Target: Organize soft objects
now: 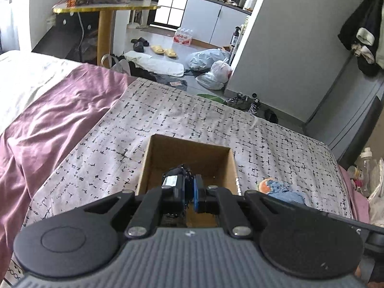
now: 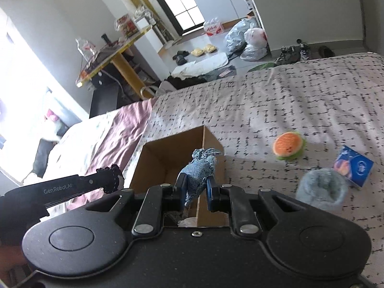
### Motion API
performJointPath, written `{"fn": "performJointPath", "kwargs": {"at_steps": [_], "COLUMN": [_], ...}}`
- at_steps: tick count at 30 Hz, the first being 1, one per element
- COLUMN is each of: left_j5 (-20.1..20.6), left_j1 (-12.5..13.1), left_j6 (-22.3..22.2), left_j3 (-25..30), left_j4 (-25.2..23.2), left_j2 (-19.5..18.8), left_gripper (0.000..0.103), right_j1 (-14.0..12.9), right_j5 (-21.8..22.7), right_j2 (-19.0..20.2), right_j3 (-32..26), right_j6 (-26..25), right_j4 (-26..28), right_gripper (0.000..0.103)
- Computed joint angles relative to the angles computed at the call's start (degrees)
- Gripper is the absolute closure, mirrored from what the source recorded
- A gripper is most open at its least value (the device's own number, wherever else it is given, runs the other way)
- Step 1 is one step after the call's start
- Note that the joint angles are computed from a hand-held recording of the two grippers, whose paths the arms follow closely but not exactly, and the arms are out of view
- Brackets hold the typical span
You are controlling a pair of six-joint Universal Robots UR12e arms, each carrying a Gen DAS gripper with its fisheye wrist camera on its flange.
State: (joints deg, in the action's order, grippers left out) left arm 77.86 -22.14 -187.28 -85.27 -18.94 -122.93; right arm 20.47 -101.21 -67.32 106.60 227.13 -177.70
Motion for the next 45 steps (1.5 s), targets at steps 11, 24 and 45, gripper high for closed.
{"fn": "performJointPath", "kwargs": {"at_steps": [11,24,45], "left_j5": [-4.09,-7.42,-2.46], "left_j1": [1.54,2.11,0.37], "left_j6": [-1.0,-0.79,-0.73], "left_j3": [2.53,5.72,5.8], "left_j4": [-3.02,-5.64,-6.18], "left_j2": [-2.64,-5.16,-3.88], "left_gripper": [0.097,0.097,0.05], "right_j1": [0.99,1.04,0.53], "right_j5": [0.17,1.38,0.02], "right_j2": [3.85,4.8,-0.34], "right_j3": [-6.57,-9.21,-2.2], "right_j6": [-2.57,-1.59,1.96], "right_j4": [9.06,16.16,10.13], "right_gripper": [0.086,0.079,0.061]}}
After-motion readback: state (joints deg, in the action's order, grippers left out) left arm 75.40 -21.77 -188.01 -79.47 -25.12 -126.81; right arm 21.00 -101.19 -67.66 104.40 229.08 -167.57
